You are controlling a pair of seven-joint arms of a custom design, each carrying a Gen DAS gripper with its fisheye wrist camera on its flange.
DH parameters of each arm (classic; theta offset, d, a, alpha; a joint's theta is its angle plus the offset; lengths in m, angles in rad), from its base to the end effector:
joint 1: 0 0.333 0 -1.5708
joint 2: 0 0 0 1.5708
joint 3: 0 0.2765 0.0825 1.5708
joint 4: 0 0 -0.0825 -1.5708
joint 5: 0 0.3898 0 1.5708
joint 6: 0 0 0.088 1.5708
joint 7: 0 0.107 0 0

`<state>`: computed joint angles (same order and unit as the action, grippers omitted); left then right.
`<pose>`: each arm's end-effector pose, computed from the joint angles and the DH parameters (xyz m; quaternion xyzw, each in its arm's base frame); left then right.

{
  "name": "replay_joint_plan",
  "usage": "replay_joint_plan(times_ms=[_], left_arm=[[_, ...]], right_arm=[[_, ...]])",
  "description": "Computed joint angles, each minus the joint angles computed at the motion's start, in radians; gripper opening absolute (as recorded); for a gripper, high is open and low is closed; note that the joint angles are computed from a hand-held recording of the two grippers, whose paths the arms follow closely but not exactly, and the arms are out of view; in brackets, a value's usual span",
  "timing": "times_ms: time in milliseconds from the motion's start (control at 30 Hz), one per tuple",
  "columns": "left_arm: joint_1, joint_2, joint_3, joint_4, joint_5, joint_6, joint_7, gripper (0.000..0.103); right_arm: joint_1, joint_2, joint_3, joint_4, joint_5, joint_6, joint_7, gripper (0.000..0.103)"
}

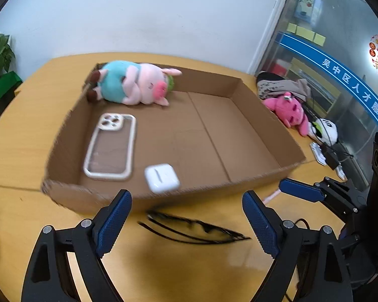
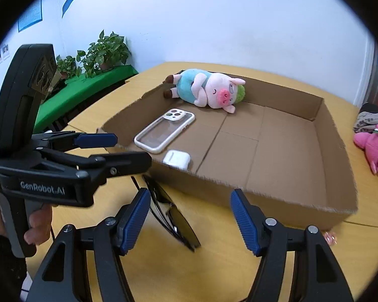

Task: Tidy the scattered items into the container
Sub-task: 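Raise the left gripper and move the right gripper to the black sunglasses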

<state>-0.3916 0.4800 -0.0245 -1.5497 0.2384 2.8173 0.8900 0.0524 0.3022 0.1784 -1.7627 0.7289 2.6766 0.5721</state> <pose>0.6589 -0.3006 0.4273 -0.6763 0.6258 -0.3535 0.1611 0.6616 0.1244 0.4181 -0.8244 0.4120 -0.1495 0.3582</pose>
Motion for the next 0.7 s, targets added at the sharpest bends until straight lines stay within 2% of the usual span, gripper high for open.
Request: replay_joint_plan(times_ms=[267,400,567,700], left_arm=[[-0.039,-0.039,0.023,-0.069,0.041,0.027,-0.080,0.092],[-0.040,-0.038,0.022,-0.066,0.053,-0.006,-0.115,0.093],[-0.012,-0.047,-0.009,-0.094,0.021,-0.032,-0.142,0.093],[0.020,-0.032,-0.047,-0.085,-0.051,-0.099,-0.137,0.092]], right_arm=[[-0.012,-0.045,0.006,-0.075,0.123,0.016,-0.129,0.066],[-0.005,-0.047,-0.006,-0.083,0.145,-0.010,-0.160,0.066],[0.003,-0.021,-0.026,-0.064,0.085,-0.101,-0.179,0.066],[0.025,0.074,-0.043,0.039,-0.056,-0.204,-0.103,0.066]])
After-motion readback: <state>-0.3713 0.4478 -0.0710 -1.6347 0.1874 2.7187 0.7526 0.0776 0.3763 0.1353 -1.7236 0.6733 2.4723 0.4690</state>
